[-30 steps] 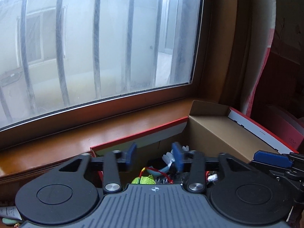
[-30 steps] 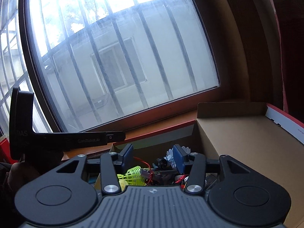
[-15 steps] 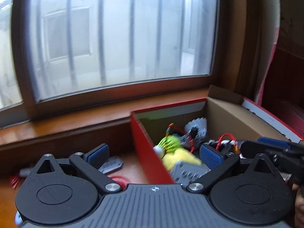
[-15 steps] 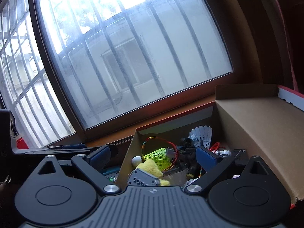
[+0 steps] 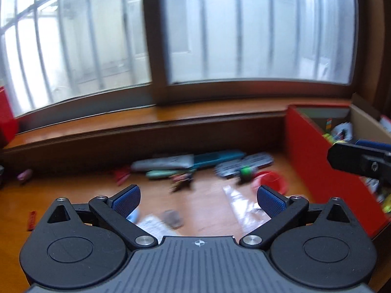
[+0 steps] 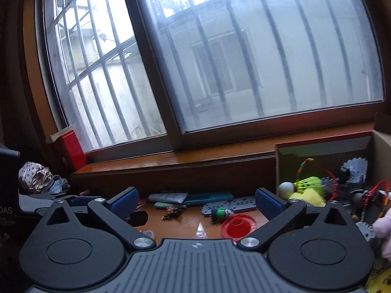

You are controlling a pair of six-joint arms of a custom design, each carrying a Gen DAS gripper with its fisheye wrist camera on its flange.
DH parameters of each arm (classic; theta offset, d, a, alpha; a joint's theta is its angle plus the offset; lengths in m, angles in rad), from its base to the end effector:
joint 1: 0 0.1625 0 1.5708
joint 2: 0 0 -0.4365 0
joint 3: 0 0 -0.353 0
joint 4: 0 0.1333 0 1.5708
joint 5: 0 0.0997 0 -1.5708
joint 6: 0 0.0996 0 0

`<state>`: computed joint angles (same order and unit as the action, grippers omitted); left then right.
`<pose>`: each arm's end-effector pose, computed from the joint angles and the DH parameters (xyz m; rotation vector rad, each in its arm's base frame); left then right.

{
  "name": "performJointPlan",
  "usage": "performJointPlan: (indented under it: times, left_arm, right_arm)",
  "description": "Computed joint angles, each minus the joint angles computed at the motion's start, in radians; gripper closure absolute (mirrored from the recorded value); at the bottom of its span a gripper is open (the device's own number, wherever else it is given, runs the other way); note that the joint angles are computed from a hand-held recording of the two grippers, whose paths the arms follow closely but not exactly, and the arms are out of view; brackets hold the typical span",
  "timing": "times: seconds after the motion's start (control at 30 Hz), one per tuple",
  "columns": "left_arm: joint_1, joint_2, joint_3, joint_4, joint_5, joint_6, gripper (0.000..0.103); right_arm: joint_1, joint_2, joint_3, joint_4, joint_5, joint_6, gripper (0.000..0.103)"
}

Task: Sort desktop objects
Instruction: 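Move both open tools back over the table toward the oval pendant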

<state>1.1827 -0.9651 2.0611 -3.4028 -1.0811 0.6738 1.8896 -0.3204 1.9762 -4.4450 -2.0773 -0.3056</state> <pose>-0.0387 -0.5706 0.2092 1.0307 2.2186 -0.8427 0.2376 -0.4486 0.0118 0.3000 -2.2330 1.5508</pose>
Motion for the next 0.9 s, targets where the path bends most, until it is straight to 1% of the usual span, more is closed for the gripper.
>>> performJointPlan:
  times: [0.1, 0.2, 0.3, 0.43, 0.5, 0.57, 0.67, 0.7, 0.83, 0.9]
  left_arm:
    - [0.057, -0.043, -0.027, 0.038, -0.011, 0.031, 0.000]
    - [0.115, -0.062, -0.070, 0.074, -0.021, 0.061, 0.000]
    - [0.166, -0.067, -0.122, 0.107, -0.045, 0.096, 0.000]
    - [0.218, -0.053, -0.179, 0.126, -0.073, 0.155, 0.000]
    - [0.237, -0.047, -0.205, 0.159, -0.092, 0.165, 0.000]
    - [0.249, -0.036, -0.232, 0.201, -0.105, 0.171, 0.000]
    - [0.266, -0.017, -0.272, 0.258, -0.135, 0.196, 0.000]
    - [0.272, -0.010, -0.286, 0.276, -0.148, 0.210, 0.000]
    - [0.297, 0.015, -0.343, 0.384, -0.222, 0.241, 0.001]
    - [0.306, 0.026, -0.369, 0.437, -0.238, 0.232, 0.002]
  right_arm:
    - [0.043, 0.033, -0.103, 0.156, -0.066, 0.077, 0.000]
    - [0.066, 0.076, -0.198, 0.290, -0.097, 0.155, 0.000]
    - [0.079, 0.122, -0.293, 0.430, -0.128, 0.238, 0.000]
    - [0.080, 0.174, -0.398, 0.651, -0.187, 0.392, 0.000]
    - [0.078, 0.189, -0.431, 0.735, -0.198, 0.460, 0.000]
    - [0.079, 0.199, -0.451, 0.771, -0.200, 0.490, 0.000]
    - [0.084, 0.228, -0.503, 0.765, -0.208, 0.463, 0.000]
    - [0.083, 0.234, -0.513, 0.752, -0.196, 0.456, 0.000]
    - [0.061, 0.238, -0.503, 0.700, -0.086, 0.484, 0.000]
    - [0.052, 0.236, -0.495, 0.695, -0.040, 0.508, 0.000]
